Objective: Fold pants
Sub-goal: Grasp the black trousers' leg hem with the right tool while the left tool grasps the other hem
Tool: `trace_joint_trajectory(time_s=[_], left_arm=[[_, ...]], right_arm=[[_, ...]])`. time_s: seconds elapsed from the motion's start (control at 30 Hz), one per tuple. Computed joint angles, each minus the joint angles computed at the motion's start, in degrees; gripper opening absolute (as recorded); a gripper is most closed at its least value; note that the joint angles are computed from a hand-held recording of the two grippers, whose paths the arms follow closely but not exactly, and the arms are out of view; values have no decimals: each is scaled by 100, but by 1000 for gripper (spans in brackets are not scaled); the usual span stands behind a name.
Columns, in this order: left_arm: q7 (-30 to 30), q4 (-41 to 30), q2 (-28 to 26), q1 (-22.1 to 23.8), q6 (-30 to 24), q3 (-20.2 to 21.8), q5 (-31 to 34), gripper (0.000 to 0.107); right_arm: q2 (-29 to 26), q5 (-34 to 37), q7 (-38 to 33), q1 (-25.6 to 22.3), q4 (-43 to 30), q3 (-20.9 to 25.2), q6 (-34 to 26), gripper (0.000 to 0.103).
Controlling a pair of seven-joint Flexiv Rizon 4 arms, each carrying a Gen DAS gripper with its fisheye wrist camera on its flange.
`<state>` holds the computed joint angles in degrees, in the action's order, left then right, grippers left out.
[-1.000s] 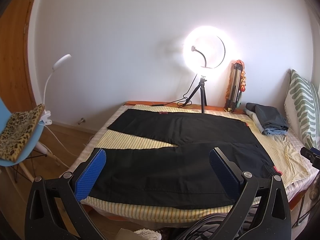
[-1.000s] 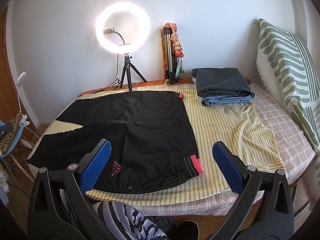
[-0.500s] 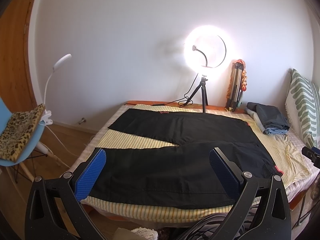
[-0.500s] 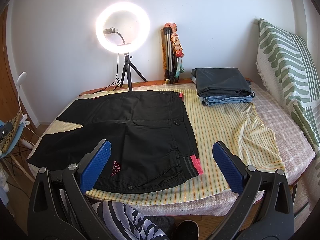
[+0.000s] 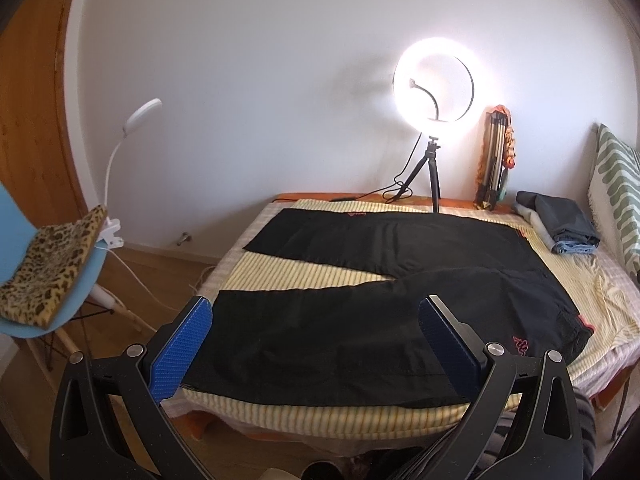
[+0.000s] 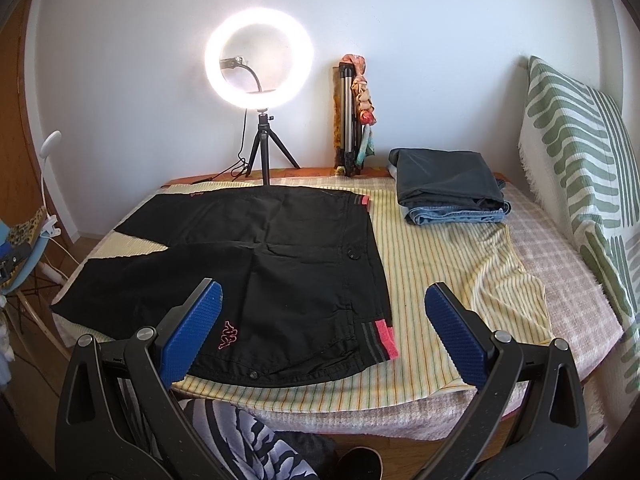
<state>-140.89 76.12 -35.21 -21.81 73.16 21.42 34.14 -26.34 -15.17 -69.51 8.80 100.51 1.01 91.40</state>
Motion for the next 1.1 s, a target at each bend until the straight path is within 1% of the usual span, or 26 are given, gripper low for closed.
trace_joint_trajectory(time_s=[0.07,0.13,0.17,0.2,0.23,0.3,0.33,0.37,0.4,0.43,0.47,0.53,0.57,0.6,0.67,0.73,0.77,0.83,0.87,0.93,0.97,1.0,1.1], left_arm=[[66,37,18,40,12,-3,27,103],[154,95,33,99,133,-10,72,102],[244,147,42,175,233,-67,41,102],[422,253,58,331,434,-205,-47,100],[588,337,61,441,588,-308,-161,96],[1040,533,71,687,777,-587,-465,92],[1212,579,57,745,777,-655,-587,89],[1364,627,49,785,767,-701,-698,88],[1560,689,42,864,735,-799,-840,83],[1684,732,38,893,725,-833,-954,79],[1845,790,45,950,696,-907,-1089,78],[2170,919,62,1069,741,-1048,-1320,72],[2310,954,61,1088,756,-1070,-1398,69],[2468,1000,65,1127,778,-1117,-1487,65],[2781,1033,32,1204,795,-1217,-1673,61],[3067,1016,-34,1265,744,-1300,-1875,55],[3174,982,-82,1259,698,-1295,-1960,52],[3425,908,-182,1271,549,-1312,-2148,38],[3604,884,-245,1337,520,-1408,-2277,35],[3863,843,-356,1404,484,-1516,-2506,34],[3961,817,-404,1404,454,-1529,-2602,34],[4071,784,-459,1413,411,-1553,-2703,34],[4222,717,-582,1359,337,-1492,-2979,34]], right_arm=[[-17,49,-216,-259,-83,321,-77,103],[-23,68,-470,-426,-133,517,-97,103],[-21,66,-571,-452,-144,540,-90,103],[3,16,-616,-368,-110,409,-47,103],[25,-43,-636,-263,-62,251,11,103],[23,-37,-760,-325,-37,305,29,103],[8,13,-837,-428,-46,431,-8,103],[-26,92,-967,-605,-79,654,-56,103],[-51,163,-1080,-722,-98,805,-83,102],[-70,211,-1176,-783,-91,876,-87,100],[-85,256,-1274,-841,-80,939,-90,100],[-164,444,-1613,-1193,-143,1377,-140,99],[-214,540,-1791,-1353,-159,1555,-125,97],[-228,586,-1894,-1388,-169,1586,-143,94],[-331,667,-2375,-1721,-287,1966,-454,87],[-384,729,-2662,-1790,-393,2034,-814,78],[-432,772,-2870,-1858,-468,2125,-1023,77],[-499,783,-3199,-1830,-535,2105,-1252,72],[-535,796,-3336,-1800,-573,2083,-1365,71],[-672,833,-3615,-1751,-769,2077,-1826,60],[-769,890,-3770,-1748,-913,2113,-2092,58],[-836,960,-3896,-1728,-1008,2125,-2235,55],[-1081,999,-4321,-1554,-1280,2034,-2595,54]])
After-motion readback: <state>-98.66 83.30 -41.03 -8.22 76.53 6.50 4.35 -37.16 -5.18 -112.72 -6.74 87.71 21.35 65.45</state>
